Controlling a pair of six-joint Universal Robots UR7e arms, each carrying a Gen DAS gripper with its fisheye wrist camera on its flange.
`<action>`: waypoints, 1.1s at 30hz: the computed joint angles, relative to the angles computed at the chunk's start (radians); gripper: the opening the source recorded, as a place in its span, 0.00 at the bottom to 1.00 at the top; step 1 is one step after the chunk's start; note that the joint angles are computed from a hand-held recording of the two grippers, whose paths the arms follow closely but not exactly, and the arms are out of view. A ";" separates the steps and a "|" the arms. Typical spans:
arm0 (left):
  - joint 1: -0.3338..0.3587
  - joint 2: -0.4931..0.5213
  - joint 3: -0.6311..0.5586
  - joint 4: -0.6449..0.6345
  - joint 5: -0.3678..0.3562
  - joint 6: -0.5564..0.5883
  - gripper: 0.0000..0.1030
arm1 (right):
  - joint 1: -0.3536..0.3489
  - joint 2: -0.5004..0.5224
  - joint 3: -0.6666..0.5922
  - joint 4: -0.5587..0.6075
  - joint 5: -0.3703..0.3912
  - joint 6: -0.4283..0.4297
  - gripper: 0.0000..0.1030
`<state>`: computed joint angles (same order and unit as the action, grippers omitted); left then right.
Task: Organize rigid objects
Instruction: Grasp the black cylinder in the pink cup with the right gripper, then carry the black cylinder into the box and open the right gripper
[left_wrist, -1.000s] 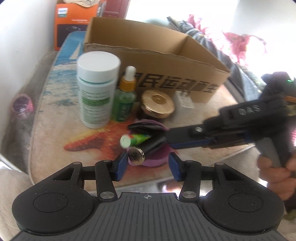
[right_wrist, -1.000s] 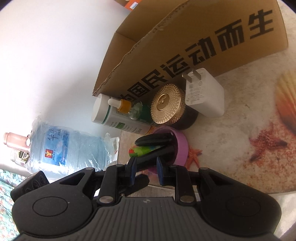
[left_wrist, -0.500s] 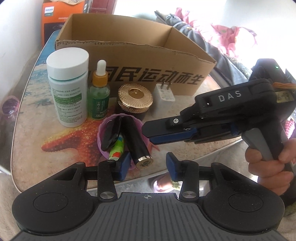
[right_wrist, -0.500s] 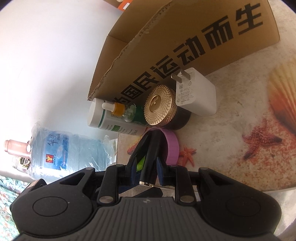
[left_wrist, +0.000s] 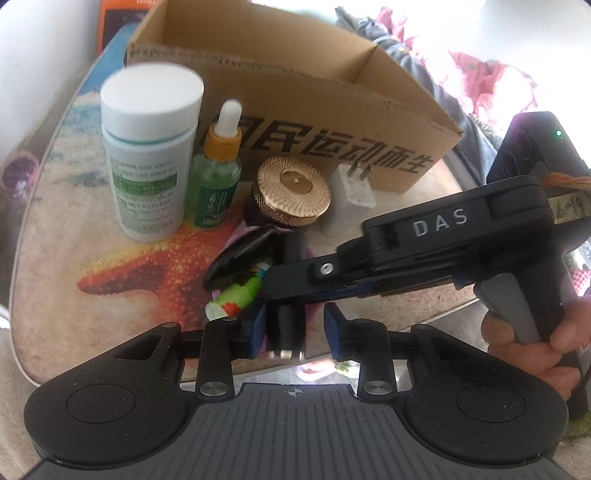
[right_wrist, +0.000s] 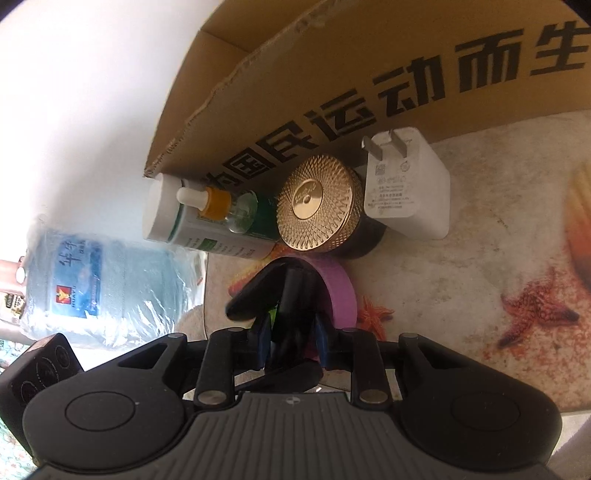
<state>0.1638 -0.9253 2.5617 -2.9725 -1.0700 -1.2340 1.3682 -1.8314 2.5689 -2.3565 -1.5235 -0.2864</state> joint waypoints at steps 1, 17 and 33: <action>0.011 0.005 -0.003 -0.007 -0.009 0.002 0.27 | 0.003 0.010 0.003 -0.010 0.003 0.008 0.29; -0.018 -0.004 0.004 0.000 0.039 -0.034 0.20 | -0.122 -0.081 0.049 -0.024 0.148 -0.044 0.23; -0.063 -0.045 -0.022 0.092 0.100 -0.038 0.20 | -0.136 -0.185 0.060 0.022 0.227 -0.116 0.23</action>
<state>0.1005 -0.9703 2.5394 -2.8807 -0.9698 -1.2724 1.2318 -2.0165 2.6287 -2.3345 -1.2970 -0.4023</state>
